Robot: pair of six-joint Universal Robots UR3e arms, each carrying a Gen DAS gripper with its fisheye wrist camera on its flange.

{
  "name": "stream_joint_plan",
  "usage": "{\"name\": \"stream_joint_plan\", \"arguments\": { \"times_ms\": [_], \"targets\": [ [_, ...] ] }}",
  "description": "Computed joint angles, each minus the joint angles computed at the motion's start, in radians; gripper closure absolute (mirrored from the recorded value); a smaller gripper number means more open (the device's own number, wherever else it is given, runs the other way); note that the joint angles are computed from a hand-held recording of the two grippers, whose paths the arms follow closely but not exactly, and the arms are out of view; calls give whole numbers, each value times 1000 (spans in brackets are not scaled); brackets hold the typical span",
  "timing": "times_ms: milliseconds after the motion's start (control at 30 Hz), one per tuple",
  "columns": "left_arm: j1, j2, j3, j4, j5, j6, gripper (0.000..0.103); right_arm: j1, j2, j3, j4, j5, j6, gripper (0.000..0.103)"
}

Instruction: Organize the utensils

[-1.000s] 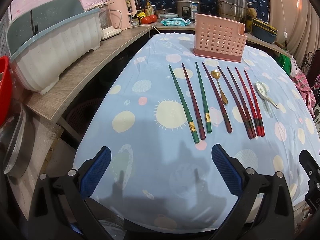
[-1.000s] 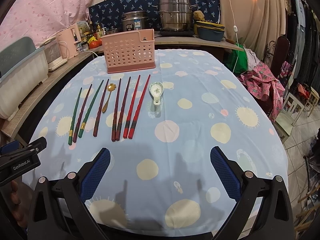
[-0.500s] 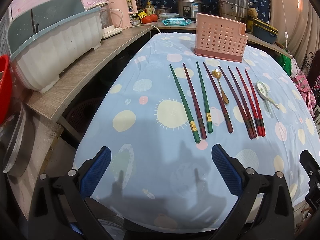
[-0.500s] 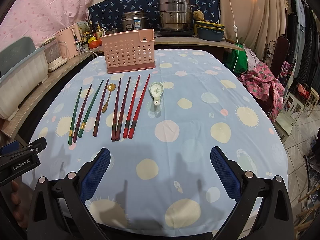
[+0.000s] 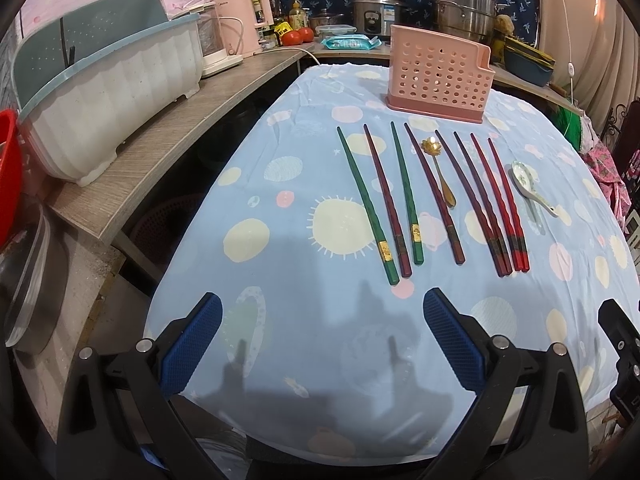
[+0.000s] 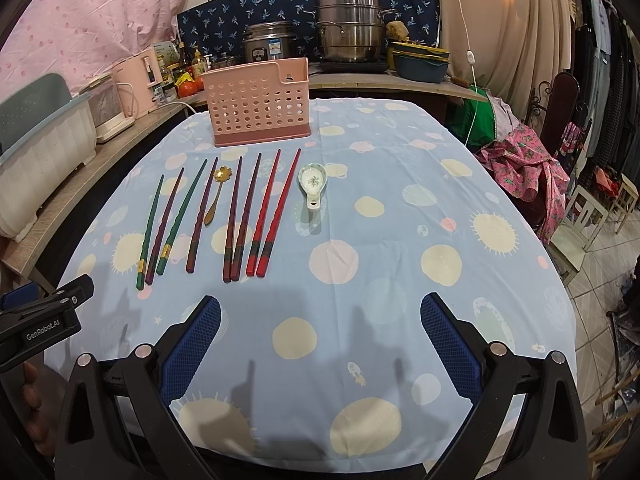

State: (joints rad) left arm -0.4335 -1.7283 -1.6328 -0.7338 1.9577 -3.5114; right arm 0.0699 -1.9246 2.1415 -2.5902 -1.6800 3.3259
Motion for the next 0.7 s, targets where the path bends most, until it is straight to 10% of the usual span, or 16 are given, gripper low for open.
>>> {"name": "stream_joint_plan", "arguments": {
  "times_ms": [700],
  "targets": [
    [3,4,0,-7,-2,-5,7,-2,-2,1,1,2,-1,7]
  ]
}}
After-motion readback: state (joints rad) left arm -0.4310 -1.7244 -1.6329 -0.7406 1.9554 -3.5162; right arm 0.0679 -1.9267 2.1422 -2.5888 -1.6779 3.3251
